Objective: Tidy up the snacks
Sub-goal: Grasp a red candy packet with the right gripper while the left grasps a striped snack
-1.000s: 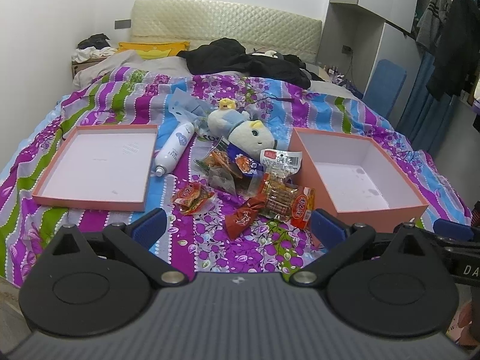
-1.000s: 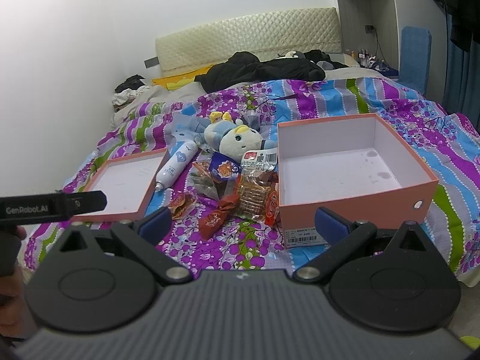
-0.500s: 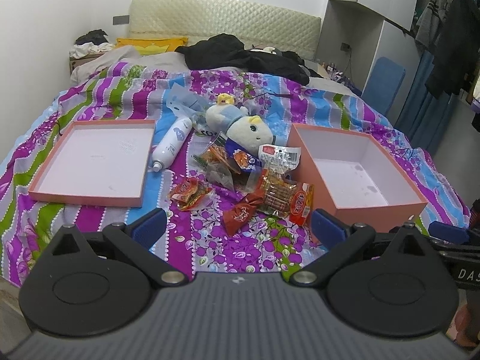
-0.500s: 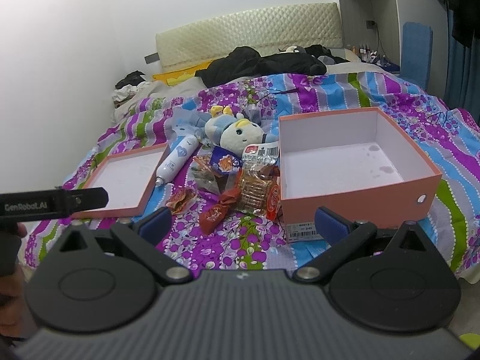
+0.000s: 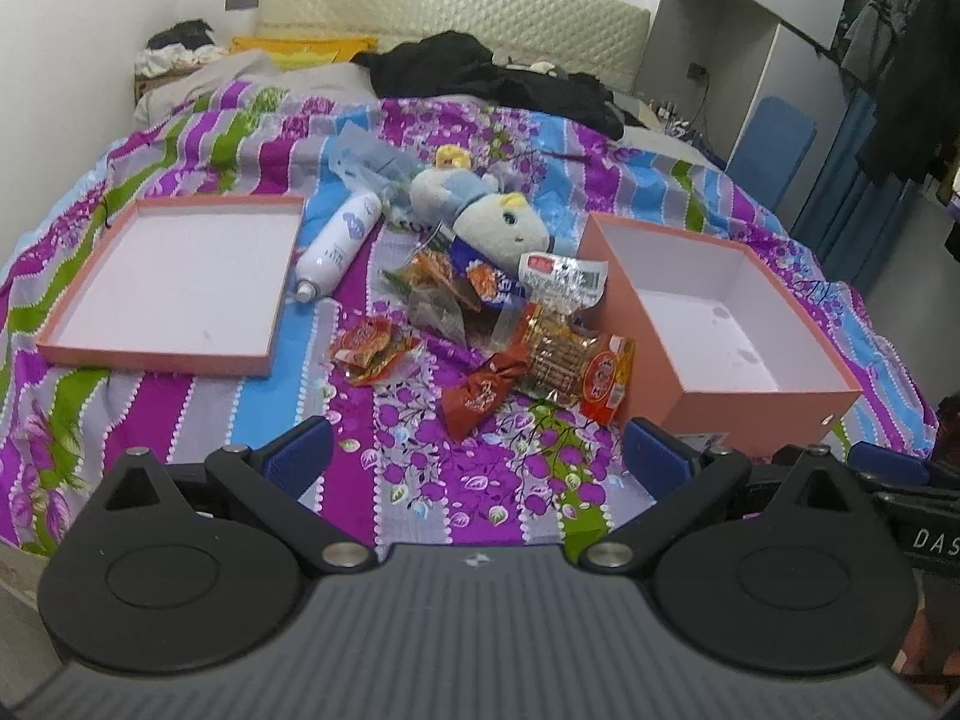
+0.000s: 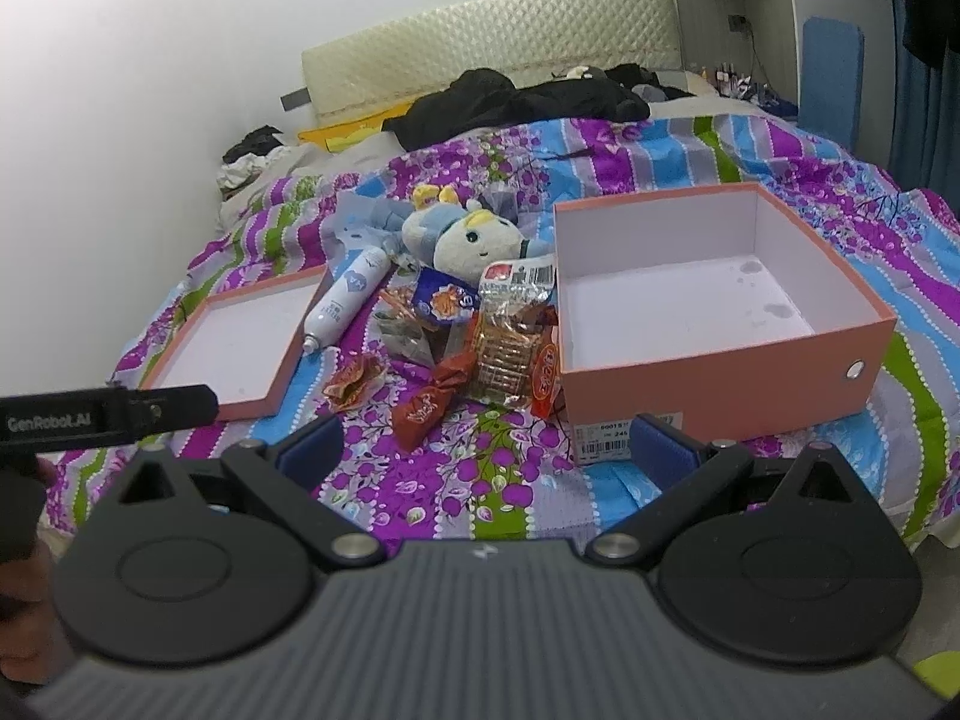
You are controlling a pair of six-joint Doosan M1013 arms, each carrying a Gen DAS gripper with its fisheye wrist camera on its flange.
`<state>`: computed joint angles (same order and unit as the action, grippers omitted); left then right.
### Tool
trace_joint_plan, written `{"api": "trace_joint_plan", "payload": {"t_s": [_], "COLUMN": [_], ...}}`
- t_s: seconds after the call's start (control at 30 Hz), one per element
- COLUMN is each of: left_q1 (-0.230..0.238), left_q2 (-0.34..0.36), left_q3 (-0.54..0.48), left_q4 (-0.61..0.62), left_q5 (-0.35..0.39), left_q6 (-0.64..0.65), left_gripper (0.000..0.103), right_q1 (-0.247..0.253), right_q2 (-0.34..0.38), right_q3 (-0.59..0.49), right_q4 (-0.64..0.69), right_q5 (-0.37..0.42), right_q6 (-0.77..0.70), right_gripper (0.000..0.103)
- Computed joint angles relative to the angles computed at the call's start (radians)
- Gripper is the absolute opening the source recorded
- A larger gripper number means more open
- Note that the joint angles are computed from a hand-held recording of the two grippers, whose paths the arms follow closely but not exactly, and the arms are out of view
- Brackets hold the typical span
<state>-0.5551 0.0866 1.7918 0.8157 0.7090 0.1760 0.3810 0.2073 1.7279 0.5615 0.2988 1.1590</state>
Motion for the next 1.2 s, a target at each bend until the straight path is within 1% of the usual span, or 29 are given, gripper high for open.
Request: {"api": "trace_joint_plan", "payload": {"t_s": [0.17,0.27,0.4,0.5,0.6,0.73,0.8,0.87,0.9,0.97,1.0,1.1,1.17,1.2], "left_q1": [0.029,0.057,0.086,0.111,0.141,0.184,0.203,0.230,0.245,0.268,0.280,0.300,0.307,0.312], "left_q2": [0.021,0.032,0.057,0.080,0.100,0.141,0.167,0.194,0.209,0.238,0.253,0.301,0.334,0.350], "left_q3": [-0.003,-0.005,-0.016,-0.028,-0.032,-0.046,-0.054,-0.067,-0.075,-0.093,-0.103,-0.140,-0.169,-0.184], "left_q4": [-0.035,-0.080,-0.106,-0.136,-0.185,-0.244,-0.227,-0.251,-0.272,-0.301,-0.328,-0.372,-0.371,-0.379], "left_q5": [-0.009,-0.037,-0.036,-0.035,-0.062,-0.082,-0.095,-0.123,-0.141,-0.167,-0.179,-0.184,-0.170,-0.168], "left_q6": [0.029,0.062,0.096,0.126,0.163,0.248,0.268,0.331,0.371,0.435,0.486,0.618,0.679,0.717], "left_gripper": [0.103,0.103,0.103,0.103,0.103,0.103,0.103,0.103,0.103,0.103,0.103,0.103,0.103,0.103], "right_q1": [0.003,0.004,0.006,0.010,0.019,0.026,0.032,0.038,0.040,0.036,0.034,0.044,0.046,0.047], "right_q2": [0.028,0.047,0.086,0.113,0.145,0.192,0.214,0.234,0.248,0.276,0.293,0.329,0.348,0.359], "right_q3": [-0.022,-0.035,-0.072,-0.096,-0.126,-0.167,-0.182,-0.193,-0.202,-0.224,-0.238,-0.263,-0.276,-0.283], "right_q4": [-0.002,-0.001,0.005,0.040,0.039,0.080,0.105,0.140,0.162,0.224,0.248,0.228,0.250,0.267], "right_q5": [0.020,0.030,0.080,0.105,0.129,0.156,0.150,0.130,0.128,0.151,0.165,0.144,0.142,0.142], "right_q6": [0.004,0.011,0.016,-0.035,-0.069,-0.126,-0.174,-0.222,-0.248,-0.300,-0.315,-0.290,-0.300,-0.312], "right_gripper": [0.103,0.103,0.103,0.103,0.103,0.103,0.103,0.103,0.099,0.098,0.095,0.093,0.093,0.091]}}
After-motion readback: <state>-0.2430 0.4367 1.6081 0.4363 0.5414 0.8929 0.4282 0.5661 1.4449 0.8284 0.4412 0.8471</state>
